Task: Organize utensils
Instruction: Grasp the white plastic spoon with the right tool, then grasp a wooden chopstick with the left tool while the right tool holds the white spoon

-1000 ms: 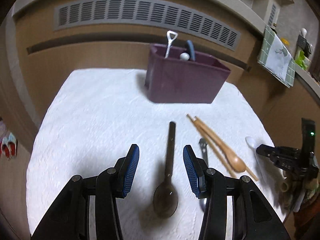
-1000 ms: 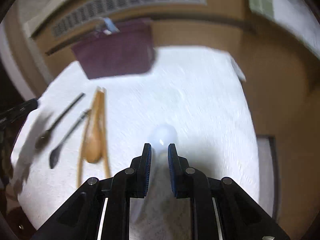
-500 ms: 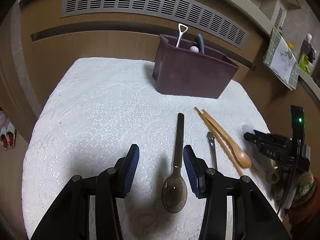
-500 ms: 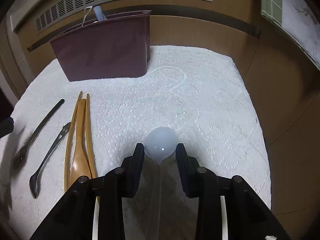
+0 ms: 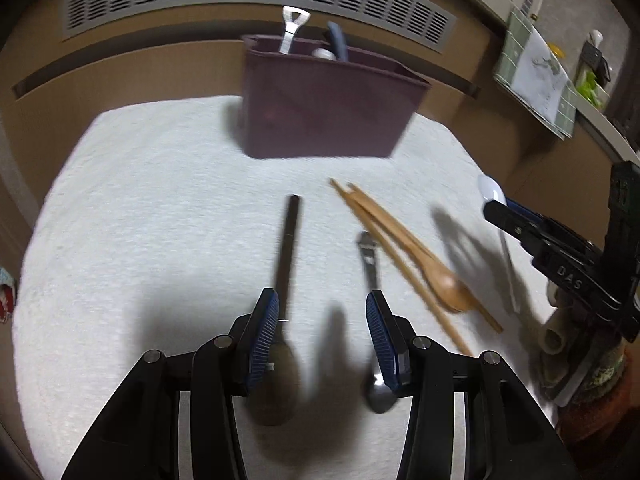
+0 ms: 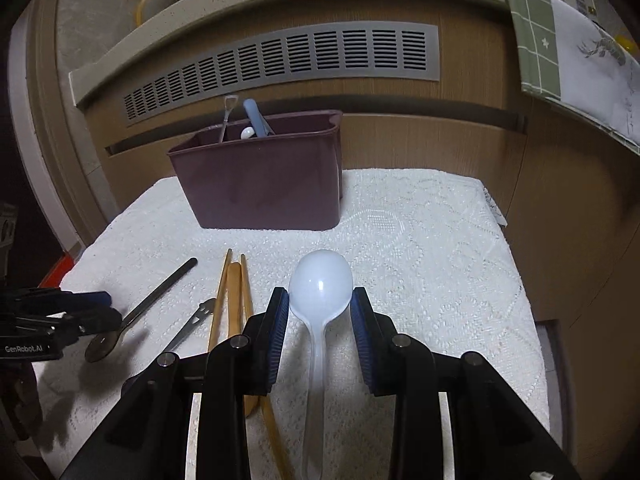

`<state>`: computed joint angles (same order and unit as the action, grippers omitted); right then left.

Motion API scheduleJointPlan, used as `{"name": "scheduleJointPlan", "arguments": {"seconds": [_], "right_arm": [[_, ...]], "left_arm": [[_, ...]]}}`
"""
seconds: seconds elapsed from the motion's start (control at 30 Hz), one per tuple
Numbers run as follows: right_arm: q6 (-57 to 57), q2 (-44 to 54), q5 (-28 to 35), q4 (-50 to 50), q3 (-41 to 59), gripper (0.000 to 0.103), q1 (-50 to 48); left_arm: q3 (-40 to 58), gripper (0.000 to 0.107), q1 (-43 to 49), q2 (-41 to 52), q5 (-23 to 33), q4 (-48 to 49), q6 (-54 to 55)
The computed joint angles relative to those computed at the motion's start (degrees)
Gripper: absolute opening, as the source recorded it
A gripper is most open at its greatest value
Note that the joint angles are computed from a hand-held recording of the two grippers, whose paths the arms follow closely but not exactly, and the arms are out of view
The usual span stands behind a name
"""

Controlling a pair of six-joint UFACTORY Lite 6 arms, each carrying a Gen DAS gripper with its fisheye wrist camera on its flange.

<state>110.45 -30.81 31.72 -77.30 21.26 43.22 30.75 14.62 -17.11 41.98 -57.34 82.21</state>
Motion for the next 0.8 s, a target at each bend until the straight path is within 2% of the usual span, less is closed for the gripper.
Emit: {"name": "scheduleJointPlan", "arguments": {"seconds": [0.13,0.27,0.43,0.5,0.63,0.73,0.8], "right_arm": [[1.7,-1.4,-0.4,-1.5,-1.8,0.03,-1.2],[1.9,-2.9,-2.8,-1.7,-3.5,0.03,-4.3],[1.9,-6.6,-4.3,-1.1,-6.1,0.03,-6.9],[1.9,-6.4,-6.1,-1.1,-6.5,0.03,-8.5],[2.9,-5.0,-6.7,-2.0,-6.3,0.03,-8.8],[3.1,-4.4,-6.2,-2.0,-6.1,0.03,-8.4],[2.9,-4.1,-6.6,-1.9,-6.0,0.03,-8.7]], "left_arm": [[-0.7,0.047,-10.7,-1.8,-5.4,2.0,-7.5],[2.7,0.047,-20.7,1.8,-13.5,5.3,-19.2],[3.3,0.047,-30.6,5.1,-24.4,14.0,-33.0],[3.1,0.047,-33.5,6.0,-27.8,20.9,-40.6],[2.2,0.047,-34.8,5.8,-30.2,27.0,-46.0],[1.5,0.047,-32.8,4.8,-29.5,22.8,-39.6],[0.8,0.047,-30.9,3.6,-29.2,24.4,-38.9]]}}
